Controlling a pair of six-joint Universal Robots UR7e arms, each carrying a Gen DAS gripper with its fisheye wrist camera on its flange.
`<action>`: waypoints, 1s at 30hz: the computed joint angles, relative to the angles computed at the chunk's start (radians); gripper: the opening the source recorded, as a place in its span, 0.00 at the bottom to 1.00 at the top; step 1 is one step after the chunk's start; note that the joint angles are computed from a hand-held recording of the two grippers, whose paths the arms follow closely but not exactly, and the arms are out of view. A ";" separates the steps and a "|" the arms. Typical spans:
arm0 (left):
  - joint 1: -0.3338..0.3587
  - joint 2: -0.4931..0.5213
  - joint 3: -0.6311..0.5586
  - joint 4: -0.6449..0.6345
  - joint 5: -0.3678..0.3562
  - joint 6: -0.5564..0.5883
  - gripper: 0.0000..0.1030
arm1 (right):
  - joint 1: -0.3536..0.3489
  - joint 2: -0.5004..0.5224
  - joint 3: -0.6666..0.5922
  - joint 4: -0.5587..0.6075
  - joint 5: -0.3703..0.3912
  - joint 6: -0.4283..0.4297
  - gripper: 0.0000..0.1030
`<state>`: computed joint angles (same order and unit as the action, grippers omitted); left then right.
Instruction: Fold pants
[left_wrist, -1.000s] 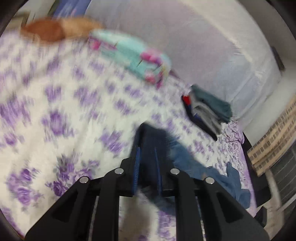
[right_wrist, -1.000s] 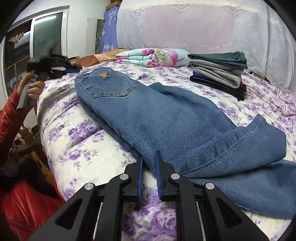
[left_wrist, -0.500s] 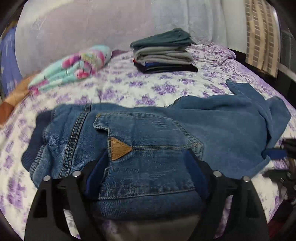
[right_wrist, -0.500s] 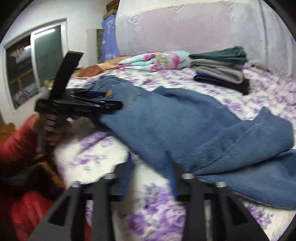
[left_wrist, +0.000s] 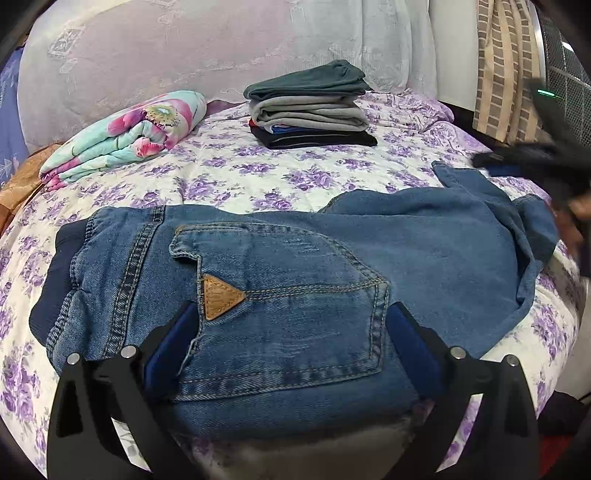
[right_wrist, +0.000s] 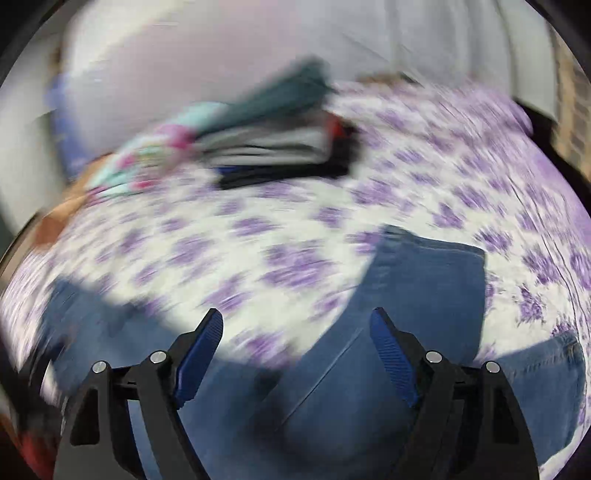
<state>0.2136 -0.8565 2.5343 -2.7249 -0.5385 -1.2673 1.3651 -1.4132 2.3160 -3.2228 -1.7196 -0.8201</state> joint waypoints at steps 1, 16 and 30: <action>0.000 0.000 0.001 -0.001 0.000 0.000 0.95 | 0.016 0.041 -0.041 -0.002 -0.067 0.058 0.86; -0.003 0.002 0.011 -0.029 -0.002 0.019 0.95 | -0.044 0.156 -0.132 -0.011 -0.155 0.023 0.42; -0.003 0.002 0.010 -0.029 -0.002 0.019 0.95 | -0.347 -0.304 -0.044 0.424 0.450 0.074 0.11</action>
